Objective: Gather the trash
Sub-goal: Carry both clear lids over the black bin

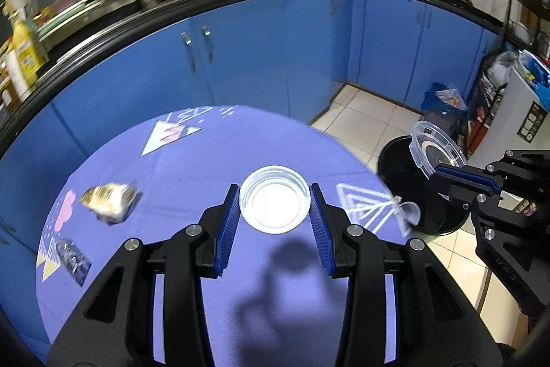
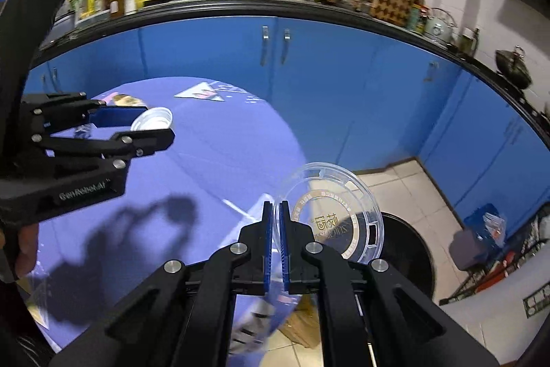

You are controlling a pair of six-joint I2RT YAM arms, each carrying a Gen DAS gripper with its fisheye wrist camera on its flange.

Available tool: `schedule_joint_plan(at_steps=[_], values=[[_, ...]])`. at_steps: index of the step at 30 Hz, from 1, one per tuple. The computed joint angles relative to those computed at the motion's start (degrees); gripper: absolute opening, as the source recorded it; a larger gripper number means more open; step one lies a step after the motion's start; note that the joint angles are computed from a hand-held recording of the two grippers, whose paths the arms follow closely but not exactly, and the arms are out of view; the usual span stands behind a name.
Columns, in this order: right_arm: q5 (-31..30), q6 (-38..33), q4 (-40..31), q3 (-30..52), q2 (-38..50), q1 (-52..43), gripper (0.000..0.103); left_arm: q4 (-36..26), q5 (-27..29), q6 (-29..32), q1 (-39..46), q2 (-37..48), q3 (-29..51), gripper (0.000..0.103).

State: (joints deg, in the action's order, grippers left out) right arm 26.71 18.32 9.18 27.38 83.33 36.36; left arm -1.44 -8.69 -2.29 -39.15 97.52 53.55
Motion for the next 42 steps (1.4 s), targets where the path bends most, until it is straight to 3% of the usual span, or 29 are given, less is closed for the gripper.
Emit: schedule_joint_plan(at_steps=[11,25,42], values=[[0.4,-2.0,-3.8,-8.1,-15.1,-8.2,0.005,-2.7,-1.8,-0.5,-7.8,5.7,9.6,0.041],[-0.8,-7.7,-11.9,-11.4,-31.3,-16.6,0.005,-6.2,-3.5,0.0,-12.4,10.1,20.1,0.041],[-8.2,-16.2,-10.2,-10.4,-33.6,-29.9,0.005,-8.5,-5.4,2.9,-15.8,14.4,30.7,0.041]])
